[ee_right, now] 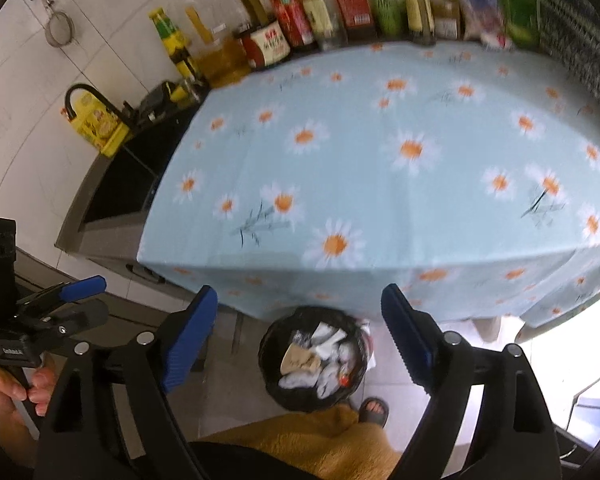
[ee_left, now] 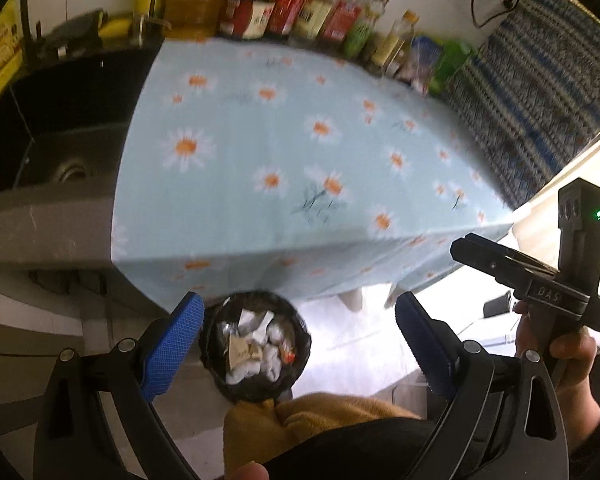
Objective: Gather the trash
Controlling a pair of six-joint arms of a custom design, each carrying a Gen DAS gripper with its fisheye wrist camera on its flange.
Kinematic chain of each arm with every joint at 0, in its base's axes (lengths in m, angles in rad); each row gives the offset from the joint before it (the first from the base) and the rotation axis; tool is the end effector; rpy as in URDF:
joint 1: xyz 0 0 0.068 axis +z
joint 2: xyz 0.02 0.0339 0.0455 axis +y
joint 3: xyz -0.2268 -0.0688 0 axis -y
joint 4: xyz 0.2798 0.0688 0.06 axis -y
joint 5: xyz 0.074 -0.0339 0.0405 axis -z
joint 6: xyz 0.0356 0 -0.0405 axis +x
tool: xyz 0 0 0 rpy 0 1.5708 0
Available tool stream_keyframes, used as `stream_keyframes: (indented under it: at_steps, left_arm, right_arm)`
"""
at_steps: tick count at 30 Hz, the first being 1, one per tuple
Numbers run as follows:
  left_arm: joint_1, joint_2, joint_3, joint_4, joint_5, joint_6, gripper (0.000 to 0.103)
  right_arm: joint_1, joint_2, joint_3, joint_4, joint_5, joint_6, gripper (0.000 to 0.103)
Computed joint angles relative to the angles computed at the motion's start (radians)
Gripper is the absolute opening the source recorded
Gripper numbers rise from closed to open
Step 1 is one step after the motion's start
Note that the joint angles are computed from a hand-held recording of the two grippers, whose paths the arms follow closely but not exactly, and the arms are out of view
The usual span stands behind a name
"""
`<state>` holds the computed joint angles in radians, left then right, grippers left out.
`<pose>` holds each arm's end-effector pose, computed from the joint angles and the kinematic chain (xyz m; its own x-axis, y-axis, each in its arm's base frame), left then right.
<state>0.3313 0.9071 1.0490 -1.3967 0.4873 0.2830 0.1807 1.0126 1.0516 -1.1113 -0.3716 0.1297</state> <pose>0.1771 0.0433 0.2909 -0.9049 -0.0503 -0.4227 0.1071 0.9341 -0.3406 0.2223 0.0538 0.2826 -0.9005 -0.0420 -0.4328 -0.2236 0.8984 0.3781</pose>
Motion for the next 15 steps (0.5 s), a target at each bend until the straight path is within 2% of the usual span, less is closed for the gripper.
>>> stream_keyframes:
  at_steps: [3, 8, 15]
  left_arm:
    - [-0.033, -0.012, 0.05, -0.003, 0.001, -0.04, 0.094]
    - [-0.132, -0.029, 0.127, 0.002, -0.041, -0.127, 0.096]
    - [-0.304, -0.055, 0.216, 0.007, -0.169, -0.259, 0.096]
  right_arm:
    - [-0.056, -0.01, 0.053, -0.031, -0.018, -0.052, 0.094]
    - [-0.147, 0.0, 0.159, -0.109, -0.047, -0.146, 0.097]
    - [-0.264, 0.004, 0.277, -0.192, -0.084, -0.239, 0.098]
